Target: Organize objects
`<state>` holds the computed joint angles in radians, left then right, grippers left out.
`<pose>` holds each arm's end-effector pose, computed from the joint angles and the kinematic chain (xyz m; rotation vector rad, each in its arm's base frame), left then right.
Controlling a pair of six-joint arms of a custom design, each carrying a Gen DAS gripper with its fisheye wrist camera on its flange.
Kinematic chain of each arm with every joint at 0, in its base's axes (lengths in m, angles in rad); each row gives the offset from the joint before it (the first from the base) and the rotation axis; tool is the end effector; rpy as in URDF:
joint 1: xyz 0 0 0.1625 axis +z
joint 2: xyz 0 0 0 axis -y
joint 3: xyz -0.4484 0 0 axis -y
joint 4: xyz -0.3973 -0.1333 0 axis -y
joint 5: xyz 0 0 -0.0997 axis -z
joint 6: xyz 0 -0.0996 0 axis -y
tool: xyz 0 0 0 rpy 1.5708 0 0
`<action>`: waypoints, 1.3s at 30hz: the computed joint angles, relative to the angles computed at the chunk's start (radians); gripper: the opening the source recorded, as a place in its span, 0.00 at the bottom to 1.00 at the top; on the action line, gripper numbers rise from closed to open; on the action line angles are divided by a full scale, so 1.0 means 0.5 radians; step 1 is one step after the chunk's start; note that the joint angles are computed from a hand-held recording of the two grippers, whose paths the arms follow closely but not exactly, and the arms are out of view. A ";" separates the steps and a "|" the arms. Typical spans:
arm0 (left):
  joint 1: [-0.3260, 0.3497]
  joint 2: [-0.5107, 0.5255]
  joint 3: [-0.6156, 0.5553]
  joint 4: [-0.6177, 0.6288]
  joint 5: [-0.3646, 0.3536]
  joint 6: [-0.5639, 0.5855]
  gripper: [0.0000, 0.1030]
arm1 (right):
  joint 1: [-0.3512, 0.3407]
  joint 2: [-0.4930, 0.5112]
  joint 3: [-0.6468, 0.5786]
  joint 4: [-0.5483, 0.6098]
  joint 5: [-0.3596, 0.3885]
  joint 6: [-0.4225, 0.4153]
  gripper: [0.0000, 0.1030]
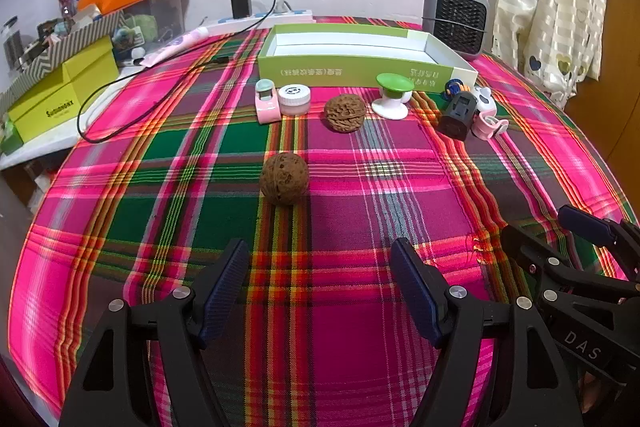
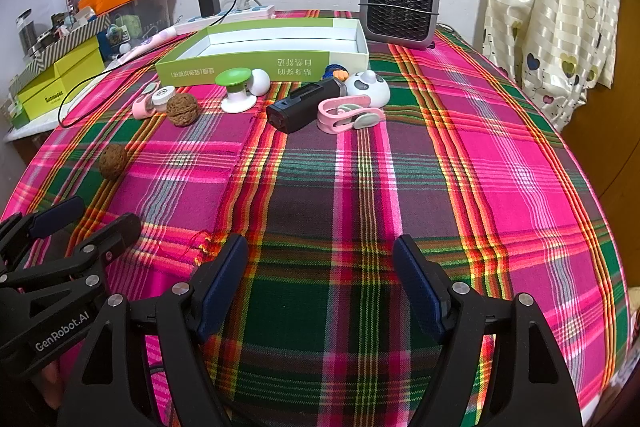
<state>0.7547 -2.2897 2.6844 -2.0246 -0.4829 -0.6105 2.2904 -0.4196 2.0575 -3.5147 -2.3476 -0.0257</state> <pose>0.0252 -0.2804 0.3069 0.1858 2.1820 -0.9155 0.3768 -0.3337 -0.0889 0.7398 -2.3126 0.6886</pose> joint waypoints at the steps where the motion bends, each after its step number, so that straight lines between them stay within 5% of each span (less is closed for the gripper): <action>1: -0.006 -0.007 0.003 0.016 0.003 -0.014 0.71 | 0.000 0.000 0.000 0.000 0.000 0.000 0.73; 24: -0.004 -0.008 0.007 0.004 0.003 -0.005 0.71 | 0.000 -0.002 0.002 -0.001 0.001 -0.001 0.73; 34: 0.157 -0.019 0.000 -0.421 -0.238 0.452 0.71 | -0.054 -0.029 -0.001 0.030 0.099 -0.108 0.73; 39: 0.214 0.012 -0.011 -0.518 -0.244 0.526 0.70 | -0.068 -0.045 -0.017 0.081 0.125 -0.136 0.73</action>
